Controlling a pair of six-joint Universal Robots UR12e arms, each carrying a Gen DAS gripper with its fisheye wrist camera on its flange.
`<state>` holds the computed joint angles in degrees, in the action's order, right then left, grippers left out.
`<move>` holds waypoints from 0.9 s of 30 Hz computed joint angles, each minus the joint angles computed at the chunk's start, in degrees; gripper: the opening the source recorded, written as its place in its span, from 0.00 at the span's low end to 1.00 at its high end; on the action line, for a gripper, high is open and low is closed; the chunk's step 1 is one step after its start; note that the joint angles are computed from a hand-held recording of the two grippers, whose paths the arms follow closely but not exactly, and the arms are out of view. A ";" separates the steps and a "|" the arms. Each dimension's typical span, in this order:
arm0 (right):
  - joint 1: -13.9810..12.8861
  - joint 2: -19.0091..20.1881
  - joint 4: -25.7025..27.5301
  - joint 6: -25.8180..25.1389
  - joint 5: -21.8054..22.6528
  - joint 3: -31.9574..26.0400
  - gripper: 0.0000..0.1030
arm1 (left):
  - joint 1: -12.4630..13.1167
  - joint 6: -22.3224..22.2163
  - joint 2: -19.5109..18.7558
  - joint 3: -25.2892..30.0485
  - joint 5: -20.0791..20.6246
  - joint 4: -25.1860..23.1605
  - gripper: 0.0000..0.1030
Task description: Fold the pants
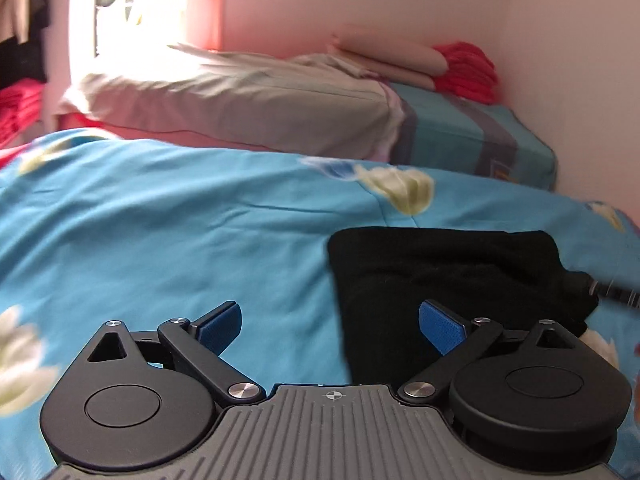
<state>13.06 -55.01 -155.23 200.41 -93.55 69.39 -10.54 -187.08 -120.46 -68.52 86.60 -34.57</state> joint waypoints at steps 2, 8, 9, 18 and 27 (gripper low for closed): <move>-1.23 -0.77 1.32 4.64 2.76 1.59 0.78 | 0.15 -0.21 -2.91 4.91 -1.18 -9.73 1.00; -4.20 -3.01 -3.04 11.48 9.96 5.51 0.80 | 4.58 -8.10 -1.82 1.55 -15.46 -7.89 1.00; -4.46 -2.58 -2.90 11.50 11.92 4.85 0.81 | 4.86 -8.72 -1.71 1.16 -16.69 -6.18 1.00; -6.15 1.27 -2.00 19.28 23.53 1.18 0.59 | 5.26 -8.11 -7.21 6.81 -32.04 -11.07 1.00; -5.92 -4.32 -10.15 20.10 25.60 7.50 0.41 | 4.08 -6.08 -1.70 1.89 -34.61 -4.14 1.00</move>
